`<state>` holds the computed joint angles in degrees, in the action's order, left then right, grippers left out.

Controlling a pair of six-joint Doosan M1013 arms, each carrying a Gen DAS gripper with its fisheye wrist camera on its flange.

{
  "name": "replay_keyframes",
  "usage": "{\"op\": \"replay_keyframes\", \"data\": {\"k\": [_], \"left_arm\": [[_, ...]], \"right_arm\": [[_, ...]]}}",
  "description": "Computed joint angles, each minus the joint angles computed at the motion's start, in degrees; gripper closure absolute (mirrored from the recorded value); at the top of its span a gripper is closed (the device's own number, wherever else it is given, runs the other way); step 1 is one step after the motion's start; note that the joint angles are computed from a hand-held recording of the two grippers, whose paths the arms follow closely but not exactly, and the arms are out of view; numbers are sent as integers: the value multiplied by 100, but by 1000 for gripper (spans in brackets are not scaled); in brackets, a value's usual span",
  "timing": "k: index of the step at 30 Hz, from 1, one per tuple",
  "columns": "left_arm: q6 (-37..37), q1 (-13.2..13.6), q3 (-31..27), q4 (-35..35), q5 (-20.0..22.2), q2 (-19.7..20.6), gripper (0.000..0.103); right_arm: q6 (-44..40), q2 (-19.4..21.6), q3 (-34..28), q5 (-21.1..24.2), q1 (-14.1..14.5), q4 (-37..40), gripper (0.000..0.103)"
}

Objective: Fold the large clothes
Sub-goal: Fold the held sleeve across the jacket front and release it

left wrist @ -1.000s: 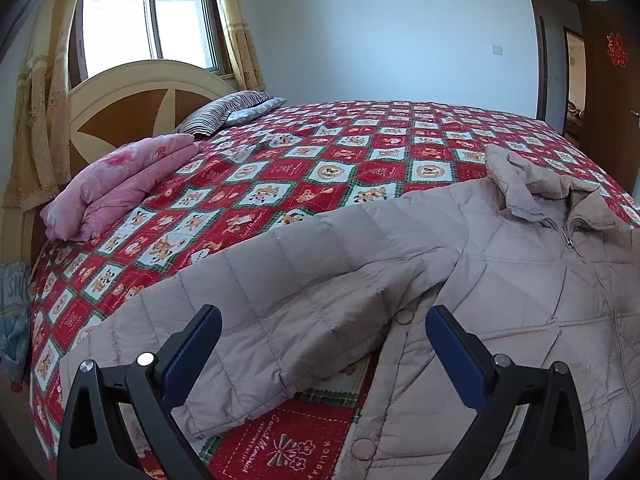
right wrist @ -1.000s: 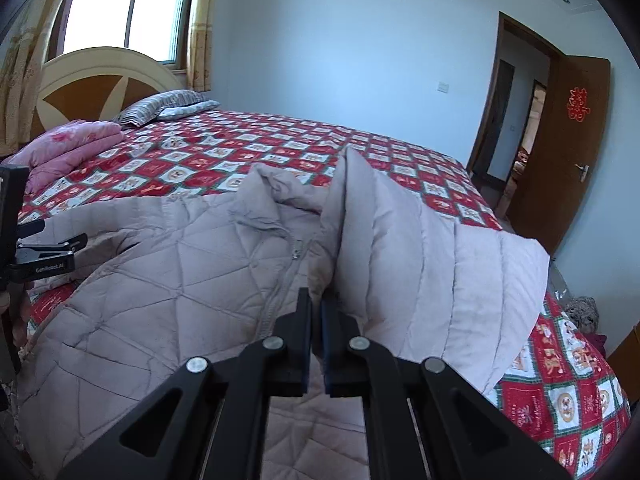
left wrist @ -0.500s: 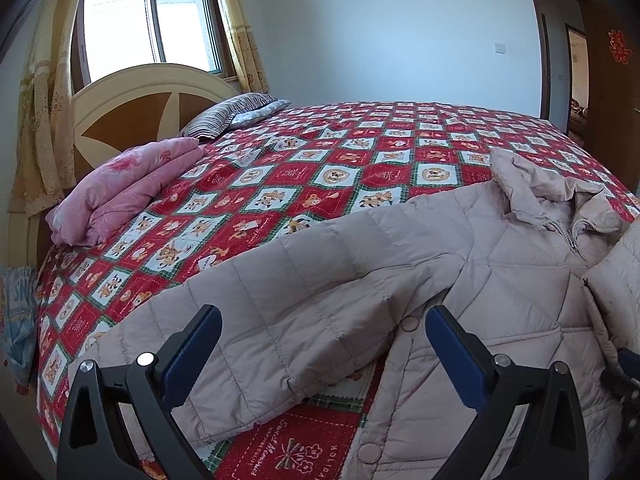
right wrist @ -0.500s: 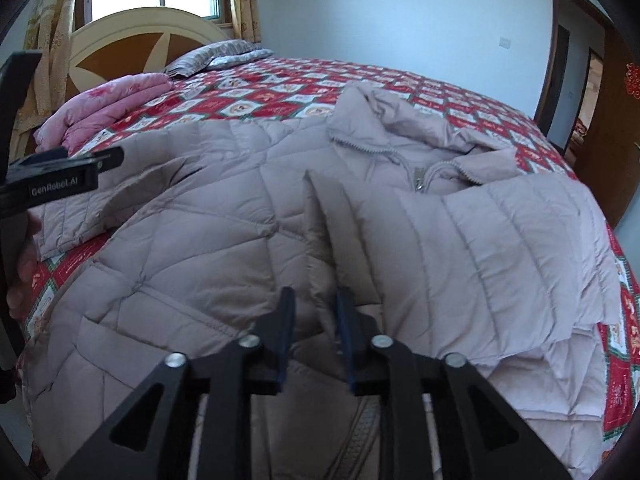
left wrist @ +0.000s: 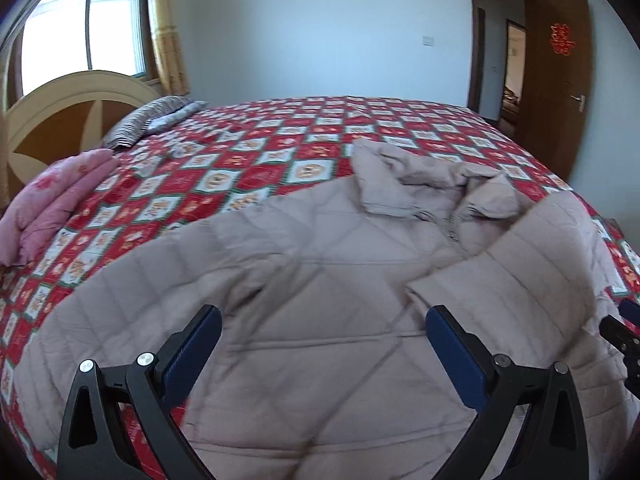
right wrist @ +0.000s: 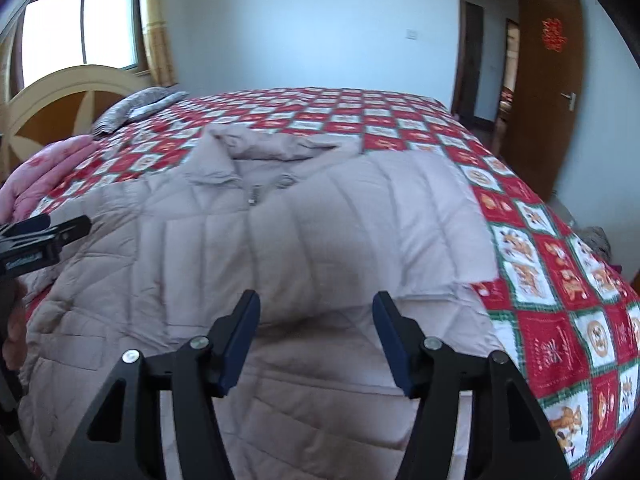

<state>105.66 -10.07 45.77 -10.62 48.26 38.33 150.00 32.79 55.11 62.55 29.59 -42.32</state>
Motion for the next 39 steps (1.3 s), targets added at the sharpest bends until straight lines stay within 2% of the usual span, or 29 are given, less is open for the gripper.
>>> {"op": "replay_keyframes", "data": {"k": [5, 6, 7, 9, 10, 12, 14, 19, 22, 23, 24, 25, 26, 27, 29, 30, 32, 34, 36, 38, 39], "left_arm": [[188, -203, -306, -313, 636, 250, 1], [223, -226, -388, -396, 793, 314, 5], [268, -242, -426, -475, 885, 351, 13], [380, -266, -425, -550, 1034, 371, 67], [457, -267, -452, -624, 1116, 391, 79], [616, -268, -285, -674, 907, 300, 93], [706, -254, -173, -622, 729, 220, 95], [583, -155, -69, -280, 428, 145, 96], [501, -136, -76, -64, 379, 165, 92], [355, -157, -102, 158, 388, 177, 83], [215, -191, -83, 470, 324, 163, 66], [88, -221, 19, 775, 129, 107, 54], [-25, -237, 213, 1037, -214, 2, 36], [-151, -240, 452, 1247, -661, -125, 27], [-386, -232, 759, 1501, -1325, -300, 23], [-407, -229, 775, 1494, -1459, -325, 23], [-174, -237, 670, 1139, -1501, -311, 22], [179, -286, 582, 755, -1501, -294, 22], [714, -352, 485, 289, -1414, -242, 22], [545, -482, 367, 662, -1318, -133, 22], [409, -557, 334, 952, -1318, -78, 22]], "right_arm": [[267, -123, 431, -164, -13, 64, 39], [280, -143, 516, -240, -20, 124, 39], [312, -149, 563, -283, -16, 158, 38], [454, -175, 683, -369, -12, 143, 36], [534, -225, 777, -447, -27, 138, 34], [677, -307, 918, -623, -52, 154, 31], [723, -372, 1022, -754, -82, 217, 29], [696, -368, 1049, -810, -91, 258, 26], [458, -325, 950, -726, -113, 448, 23], [349, -315, 906, -669, -125, 559, 23], [222, -317, 873, -613, -137, 685, 23], [59, -334, 837, -553, -150, 828, 23], [19, -379, 852, -538, -155, 863, 24], [108, -441, 884, -486, -139, 744, 24], [378, -551, 940, -343, -99, 334, 23], [461, -608, 962, -328, -113, 220, 23], [650, -686, 953, -335, -196, 66, 23], [822, -649, 817, -140, -283, -193, 23], [1005, -594, 680, -108, -437, -299, 26], [934, -504, 544, -282, -594, -236, 45], [845, -429, 450, -278, -645, -221, 48]]}}
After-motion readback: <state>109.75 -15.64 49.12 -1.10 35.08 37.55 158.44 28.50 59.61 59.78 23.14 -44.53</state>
